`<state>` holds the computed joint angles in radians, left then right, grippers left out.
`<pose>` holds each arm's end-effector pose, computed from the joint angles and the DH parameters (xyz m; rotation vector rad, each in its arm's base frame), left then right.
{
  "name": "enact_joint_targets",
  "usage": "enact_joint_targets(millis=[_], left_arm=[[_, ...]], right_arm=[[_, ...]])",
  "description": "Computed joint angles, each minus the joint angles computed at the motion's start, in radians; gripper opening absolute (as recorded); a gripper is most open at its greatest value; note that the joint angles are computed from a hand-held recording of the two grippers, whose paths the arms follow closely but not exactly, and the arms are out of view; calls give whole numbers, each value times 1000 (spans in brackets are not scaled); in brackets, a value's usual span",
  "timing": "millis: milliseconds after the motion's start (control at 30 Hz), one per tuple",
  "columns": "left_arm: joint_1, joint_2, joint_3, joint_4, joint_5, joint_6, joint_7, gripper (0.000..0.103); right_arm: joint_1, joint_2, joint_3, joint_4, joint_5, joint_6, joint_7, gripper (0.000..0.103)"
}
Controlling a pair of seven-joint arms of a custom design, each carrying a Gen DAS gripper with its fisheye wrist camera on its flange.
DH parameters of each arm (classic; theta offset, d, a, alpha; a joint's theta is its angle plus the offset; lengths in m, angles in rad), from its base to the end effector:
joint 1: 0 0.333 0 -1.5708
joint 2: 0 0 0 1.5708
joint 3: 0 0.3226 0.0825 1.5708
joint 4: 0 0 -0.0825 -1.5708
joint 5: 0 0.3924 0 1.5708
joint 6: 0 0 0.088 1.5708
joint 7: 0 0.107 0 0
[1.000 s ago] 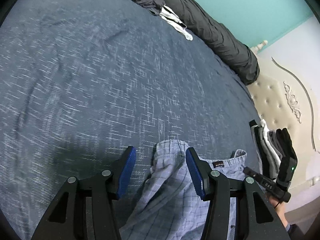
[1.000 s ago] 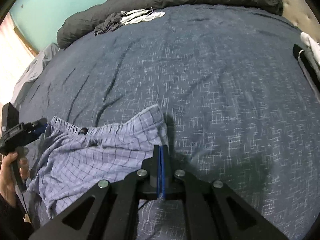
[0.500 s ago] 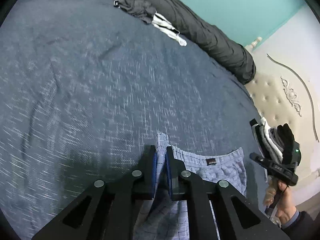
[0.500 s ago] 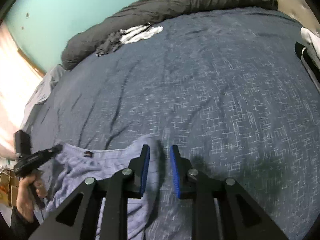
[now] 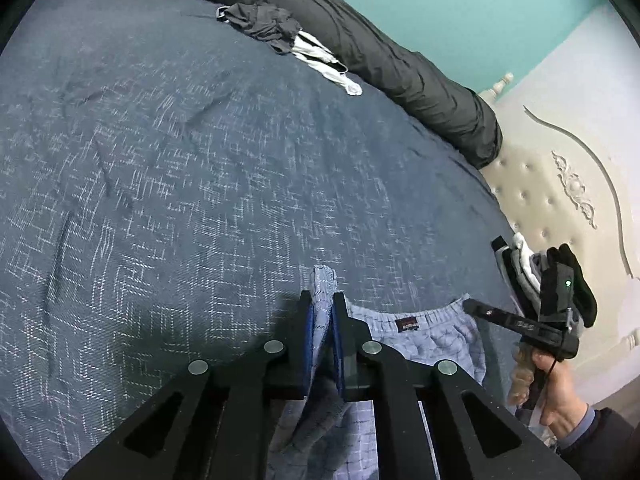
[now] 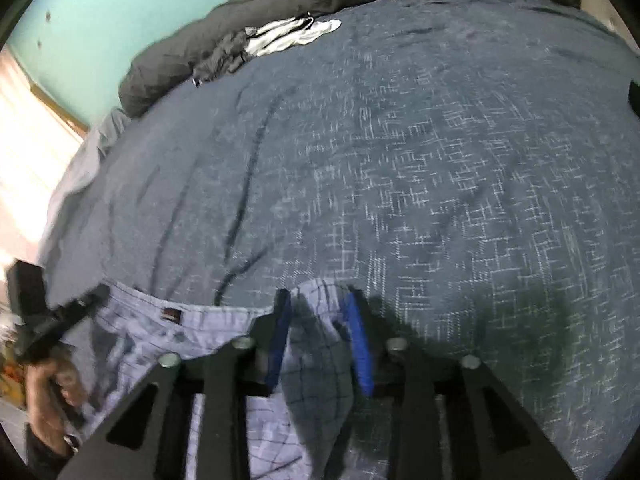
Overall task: Fold clothes
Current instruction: 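Lift the boxer shorts by the waistband with both grippers and shake them out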
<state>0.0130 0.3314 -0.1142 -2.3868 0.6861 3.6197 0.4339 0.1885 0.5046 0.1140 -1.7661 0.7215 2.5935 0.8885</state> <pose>0.5215 -0.1327 0.2822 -2.2333 1.6439 -1.2681 0.6704 0.1868 0.3098 -2.1190 1.4129 0.0584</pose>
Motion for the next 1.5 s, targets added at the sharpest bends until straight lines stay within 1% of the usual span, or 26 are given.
enact_joint_targets(millis=[33,67,133,200,233,300,333,400,433,500,567,600,633,700,733,833,867,967,1067,1167,1233,1333,1467,1500], left_arm=[[-21,-17,12,-13,-25,-3,24,8],[-46,-40,27,-33,-61,-6,58,8],[-100,-96,58,-83,-155,-3,144,8],[-141,-172,72,-139,-259,-2,242,8],[-151,-216,69,-171,-310,3,281,7],[-133,-301,47,-220,-339,12,290,7],[-122,-348,35,-236,-339,1,285,7],[-100,-460,1,-268,-361,-50,309,7],[-83,-520,-29,-282,-381,-82,329,7],[-59,-639,-61,-304,-368,-137,324,7],[-73,-760,-53,-319,-327,-196,295,7],[-82,-803,-48,-320,-311,-220,281,7],[-106,-861,-25,-328,-289,-253,270,7],[-139,-946,-5,-330,-255,-314,253,7],[-151,-985,-2,-330,-239,-347,246,7],[-168,-1086,-18,-324,-198,-465,240,7],[-180,-1107,-18,-318,-190,-507,243,7],[-250,-1119,10,-302,-201,-593,256,7],[-299,-1138,21,-306,-218,-633,268,7],[-329,-1164,21,-317,-238,-662,269,7],[-344,-1181,25,-331,-252,-672,267,7],[-361,-1205,33,-355,-270,-680,262,7],[-327,-1261,19,-396,-271,-686,233,7],[-327,-1268,22,-404,-271,-686,232,7]], right_arm=[[15,-6,-11,-9,-21,14,12,6],[14,-20,-4,-25,-12,36,0,6],[-16,-64,32,-62,59,61,-65,5],[-33,-124,56,-103,128,79,-148,5],[-40,-156,64,-123,165,81,-193,5],[-52,-235,73,-164,252,62,-290,5],[-54,-273,72,-181,293,49,-335,5],[-51,-347,61,-216,371,24,-405,5],[-47,-383,52,-231,406,8,-433,5],[-33,-455,31,-253,468,-27,-477,5],[-12,-525,7,-277,495,-50,-501,5],[-3,-567,-8,-291,508,-67,-507,5],[7,-602,-24,-309,519,-80,-512,5],[31,-670,-51,-335,536,-92,-524,5],[44,-700,-64,-344,543,-99,-528,5],[74,-771,-98,-368,548,-116,-526,5],[82,-792,-105,-376,541,-121,-521,5],[99,-834,-120,-397,511,-141,-492,5],[114,-870,-130,-427,500,-156,-463,5],[129,-887,-133,-446,506,-160,-429,5],[133,-905,-129,-465,493,-148,-415,5],[138,-917,-142,-484,511,-139,-391,5],[135,-931,-154,-507,516,-130,-378,5],[136,-937,-158,-513,523,-129,-384,5]])
